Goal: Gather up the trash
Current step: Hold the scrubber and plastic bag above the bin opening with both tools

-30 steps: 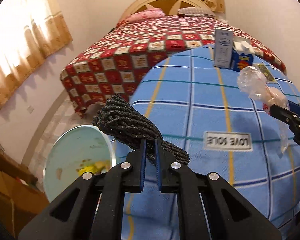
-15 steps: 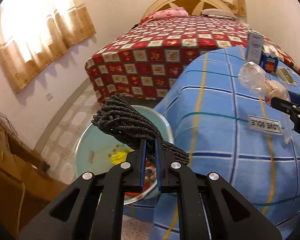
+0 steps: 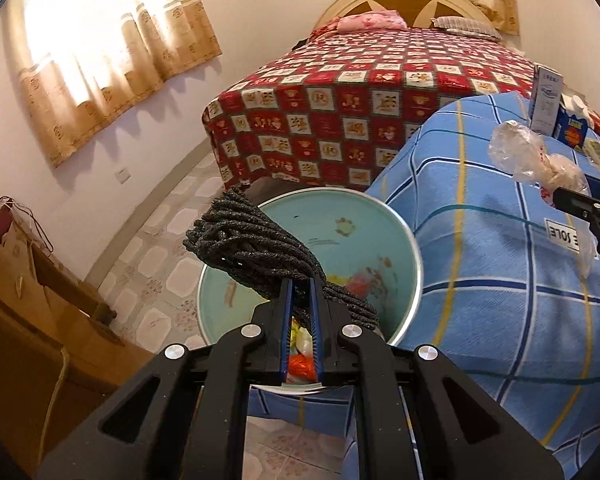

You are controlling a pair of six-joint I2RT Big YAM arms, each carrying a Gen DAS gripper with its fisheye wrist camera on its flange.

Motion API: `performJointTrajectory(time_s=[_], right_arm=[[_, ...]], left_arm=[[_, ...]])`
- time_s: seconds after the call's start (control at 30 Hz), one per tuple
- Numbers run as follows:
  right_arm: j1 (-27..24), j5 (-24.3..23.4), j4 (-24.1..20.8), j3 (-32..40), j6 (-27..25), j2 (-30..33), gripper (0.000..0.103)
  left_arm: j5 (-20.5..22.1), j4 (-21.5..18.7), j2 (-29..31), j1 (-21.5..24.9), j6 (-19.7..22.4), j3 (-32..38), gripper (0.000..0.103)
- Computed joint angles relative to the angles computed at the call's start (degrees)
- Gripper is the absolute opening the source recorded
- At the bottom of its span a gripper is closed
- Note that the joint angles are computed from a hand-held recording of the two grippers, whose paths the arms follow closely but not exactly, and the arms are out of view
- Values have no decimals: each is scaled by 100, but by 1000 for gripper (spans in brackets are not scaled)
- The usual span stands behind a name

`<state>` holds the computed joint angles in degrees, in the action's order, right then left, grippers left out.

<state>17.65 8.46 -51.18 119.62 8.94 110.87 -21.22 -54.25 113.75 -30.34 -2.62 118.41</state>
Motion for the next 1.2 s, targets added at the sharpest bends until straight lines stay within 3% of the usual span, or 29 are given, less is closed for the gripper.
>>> performJointTrajectory(time_s=[0.47, 1.2], right_arm=[[151, -3, -247, 596, -213, 394, 41], [404, -18, -1096, 2429, -597, 1426, 41]], left_arm=[[-118, 98, -182, 188, -47, -310, 8], [-303, 147, -220, 469, -116, -389, 8]])
